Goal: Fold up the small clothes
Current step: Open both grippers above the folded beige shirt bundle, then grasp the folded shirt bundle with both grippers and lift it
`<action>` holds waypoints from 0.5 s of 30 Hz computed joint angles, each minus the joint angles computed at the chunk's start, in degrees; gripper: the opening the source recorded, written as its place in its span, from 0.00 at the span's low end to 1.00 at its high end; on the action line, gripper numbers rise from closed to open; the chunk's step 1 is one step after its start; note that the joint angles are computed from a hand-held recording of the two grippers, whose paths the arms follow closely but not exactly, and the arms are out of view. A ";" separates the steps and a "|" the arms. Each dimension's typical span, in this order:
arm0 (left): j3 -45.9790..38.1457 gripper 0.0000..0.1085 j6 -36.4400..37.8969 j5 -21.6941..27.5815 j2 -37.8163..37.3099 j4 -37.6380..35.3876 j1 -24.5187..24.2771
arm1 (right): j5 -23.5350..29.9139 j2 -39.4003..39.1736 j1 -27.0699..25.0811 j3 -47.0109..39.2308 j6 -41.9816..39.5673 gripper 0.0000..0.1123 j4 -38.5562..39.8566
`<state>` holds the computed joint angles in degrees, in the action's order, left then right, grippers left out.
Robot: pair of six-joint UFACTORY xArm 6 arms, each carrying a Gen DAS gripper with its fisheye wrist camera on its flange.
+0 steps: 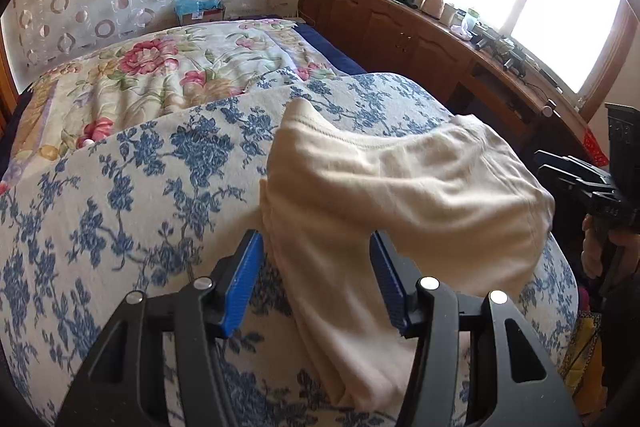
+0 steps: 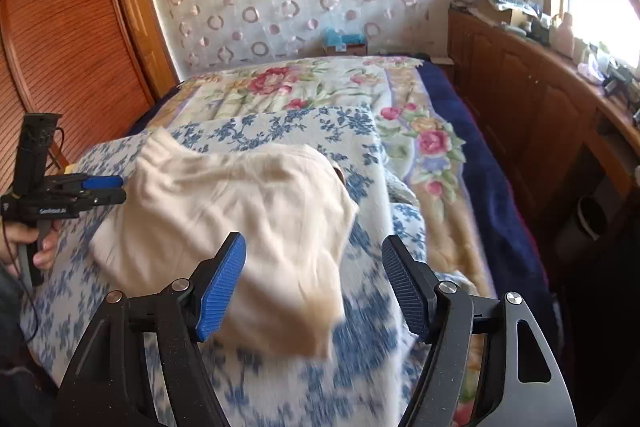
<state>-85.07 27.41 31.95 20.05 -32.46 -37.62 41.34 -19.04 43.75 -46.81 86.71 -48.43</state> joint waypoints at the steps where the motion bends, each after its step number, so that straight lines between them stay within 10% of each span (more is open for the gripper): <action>1: -0.85 0.50 -0.39 -0.01 0.68 0.59 0.00 | -1.66 1.00 -1.13 -0.34 -0.50 0.64 0.44; 15: -5.73 0.50 -0.87 4.11 5.34 -1.14 0.72 | -9.72 9.15 -5.45 -2.60 -9.95 0.66 10.37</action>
